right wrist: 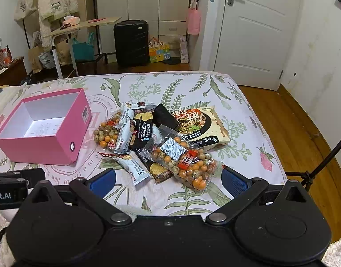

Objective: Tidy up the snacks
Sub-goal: 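Reach the left tool into the pile and grasp the clear peanut bag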

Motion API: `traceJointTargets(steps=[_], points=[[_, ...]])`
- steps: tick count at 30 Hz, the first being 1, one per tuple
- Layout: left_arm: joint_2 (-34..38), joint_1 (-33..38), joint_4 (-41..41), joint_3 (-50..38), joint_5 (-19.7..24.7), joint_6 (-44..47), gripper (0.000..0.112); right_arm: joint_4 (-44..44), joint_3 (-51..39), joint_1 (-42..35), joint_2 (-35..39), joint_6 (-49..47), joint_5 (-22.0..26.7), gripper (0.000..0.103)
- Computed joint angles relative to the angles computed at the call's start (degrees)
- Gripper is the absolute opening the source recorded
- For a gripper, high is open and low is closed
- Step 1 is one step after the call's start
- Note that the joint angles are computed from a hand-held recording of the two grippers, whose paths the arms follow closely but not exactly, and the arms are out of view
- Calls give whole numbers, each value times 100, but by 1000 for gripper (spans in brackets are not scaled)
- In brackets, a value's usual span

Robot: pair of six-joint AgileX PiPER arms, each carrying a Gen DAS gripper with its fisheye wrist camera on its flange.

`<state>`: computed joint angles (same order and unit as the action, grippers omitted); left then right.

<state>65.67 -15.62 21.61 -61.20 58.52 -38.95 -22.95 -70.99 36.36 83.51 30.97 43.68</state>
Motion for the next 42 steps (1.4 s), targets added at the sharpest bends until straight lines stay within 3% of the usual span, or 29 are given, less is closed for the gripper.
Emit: traceJointTargets(steps=[7, 13, 17, 21, 23, 28, 32, 35, 38, 40, 42], points=[[64, 43, -100, -133, -14, -40, 100, 515, -189, -193, -84, -639, 49, 102], [519, 635, -775, -1000, -65, 1278, 100, 2199, -185, -1023, -378, -3940, -963, 102], [1059, 645, -749, -1494, -423, 1523, 100, 3652, -1286, -1794, 483, -6061, -319, 99], [1786, 708, -1129, -2012, -486, 1723, 100, 4503, -2465, -2215, 1555, -7478, 933, 87], [2148, 879, -1724, -2108, -694, 1916, 98, 4483, -2679, -2304, 1978, -7511, 1130, 87], [3185, 1241, -3188, -2147, -1275, 2520, 84, 4286, -2899, -2656, 2730, -5955, 1456, 88], [3813, 1230, -3667, -1926, -2006, 2944, 66, 4298, -3116, -3103, 3318, -4397, 1790, 88], [4128, 1210, -3925, -1729, -2628, 3284, 62, 4442, -3464, -3397, 3885, -3411, 2166, 88], [4380, 1120, -3917, -1640, -3201, 3466, 59, 4452, -3334, -3522, 4096, -2811, 2077, 88], [4604, 1130, -4041, -1832, -3110, 3651, 59, 4822, -3086, -3632, 4119, -2886, 1868, 88], [4919, 1236, -4639, -2163, -2667, 4181, 58, 5281, -2743, -3673, 4068, -3143, 1577, 88]])
